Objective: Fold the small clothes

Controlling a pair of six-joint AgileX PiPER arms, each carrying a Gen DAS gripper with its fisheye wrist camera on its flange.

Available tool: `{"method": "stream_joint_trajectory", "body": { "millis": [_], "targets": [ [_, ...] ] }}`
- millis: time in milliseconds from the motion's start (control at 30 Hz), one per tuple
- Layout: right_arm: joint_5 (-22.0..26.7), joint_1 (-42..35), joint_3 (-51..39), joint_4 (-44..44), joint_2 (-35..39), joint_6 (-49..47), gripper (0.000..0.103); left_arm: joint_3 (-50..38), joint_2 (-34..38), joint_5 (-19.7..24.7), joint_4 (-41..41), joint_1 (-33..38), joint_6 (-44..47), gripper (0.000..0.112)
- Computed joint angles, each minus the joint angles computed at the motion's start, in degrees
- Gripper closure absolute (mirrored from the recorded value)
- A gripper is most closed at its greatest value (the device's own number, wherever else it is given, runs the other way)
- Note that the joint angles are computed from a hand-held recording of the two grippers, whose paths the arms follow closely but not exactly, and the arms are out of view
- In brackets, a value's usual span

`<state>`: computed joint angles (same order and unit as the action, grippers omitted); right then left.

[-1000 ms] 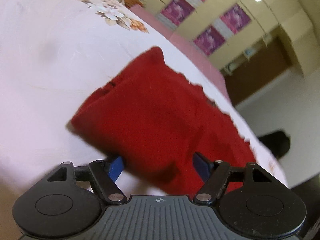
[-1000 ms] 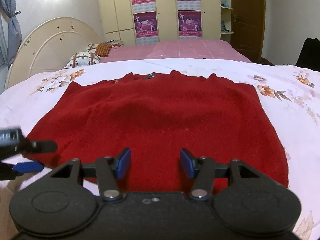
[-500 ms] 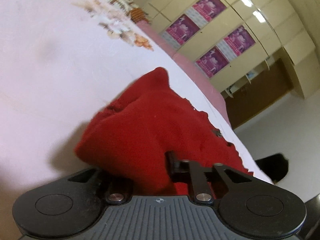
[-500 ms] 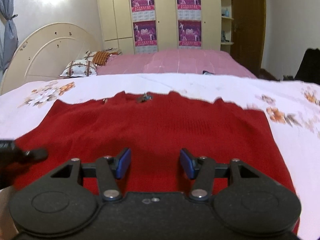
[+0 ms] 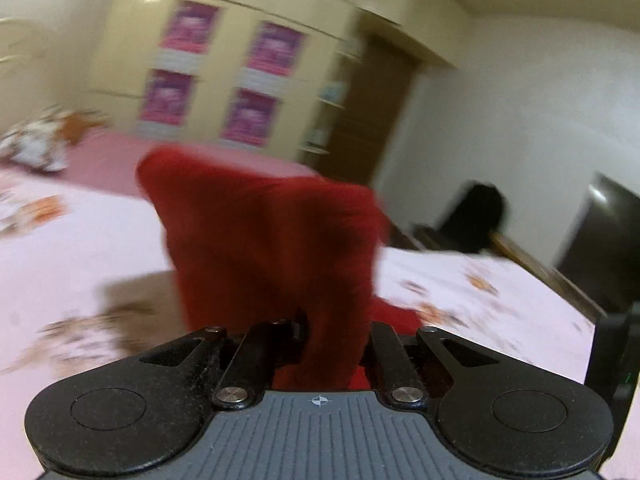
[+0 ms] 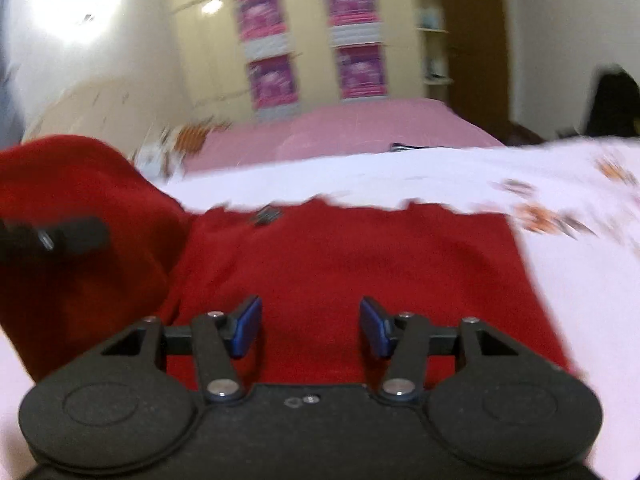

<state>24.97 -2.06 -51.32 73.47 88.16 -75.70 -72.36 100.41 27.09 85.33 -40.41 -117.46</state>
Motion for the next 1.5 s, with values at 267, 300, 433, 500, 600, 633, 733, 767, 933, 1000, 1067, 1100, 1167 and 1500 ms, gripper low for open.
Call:
{"method": "stream_joint_trajectory", "body": {
  "millis": [267, 300, 433, 500, 600, 633, 733, 767, 933, 1000, 1067, 1100, 1167, 1500],
  "targets": [
    [5.83, -18.57, 0.0, -3.95, -1.13, 1.43, 0.049, -20.39, 16.12, -2.72, -34.54, -3.95, 42.4, 0.102],
    [6.17, -19.52, 0.31, -4.55, -1.22, 2.02, 0.048, -21.06, 16.42, -0.81, -36.87, -4.3, 45.06, 0.102],
    [9.87, -22.47, 1.26, -3.53, -1.95, 0.9, 0.048, -19.26, 12.41, 2.04, -37.83, -5.24, 48.46, 0.056],
    [12.99, -23.54, 0.61, -3.69, -2.01, 2.42, 0.049, -16.93, 9.14, 3.18, -35.07, -6.07, 44.77, 0.011],
    [14.65, -23.56, -1.43, -5.15, -1.57, 5.24, 0.047, -11.15, 3.24, 3.93, -27.29, -8.07, 38.81, 0.011],
    [14.49, -23.24, -1.75, -5.13, -1.6, 5.37, 0.047, -10.31, 1.93, 4.75, -27.5, -8.28, 39.13, 0.011],
    [17.22, -23.04, -3.37, -6.0, -0.92, 7.52, 0.045, -6.25, -1.4, 6.84, -25.79, -6.99, 35.09, 0.011],
    [18.78, -22.96, -3.96, -6.42, -0.4, 8.6, 0.043, -4.8, -2.02, 7.78, -24.76, -6.45, 32.74, 0.011],
    [25.66, -20.38, -8.8, -9.56, 6.81, 16.28, 0.04, -2.08, -1.42, 12.33, -23.2, -4.23, 24.53, 0.011],
    [27.18, -19.33, -11.47, -9.6, 10.91, 19.7, 0.041, -3.85, 1.34, 11.73, -26.2, -2.55, 27.11, 0.011],
    [29.66, -19.15, -13.67, -8.07, 13.89, 21.06, 0.042, -5.99, 4.45, 11.86, -28.54, -2.07, 29.61, 0.011],
    [30.25, -19.02, -14.03, -7.03, 14.67, 20.84, 0.044, -7.3, 6.52, 11.59, -29.1, -1.97, 30.07, 0.011],
    [31.57, -18.37, -15.52, -6.84, 16.22, 20.95, 0.048, -7.9, 8.25, 9.75, -30.34, -1.17, 30.75, 0.011],
    [30.61, -16.27, -15.1, -3.2, 14.91, 14.72, 0.085, -6.89, 7.42, 8.18, -26.5, -0.99, 25.14, 0.011]
  ]
}}
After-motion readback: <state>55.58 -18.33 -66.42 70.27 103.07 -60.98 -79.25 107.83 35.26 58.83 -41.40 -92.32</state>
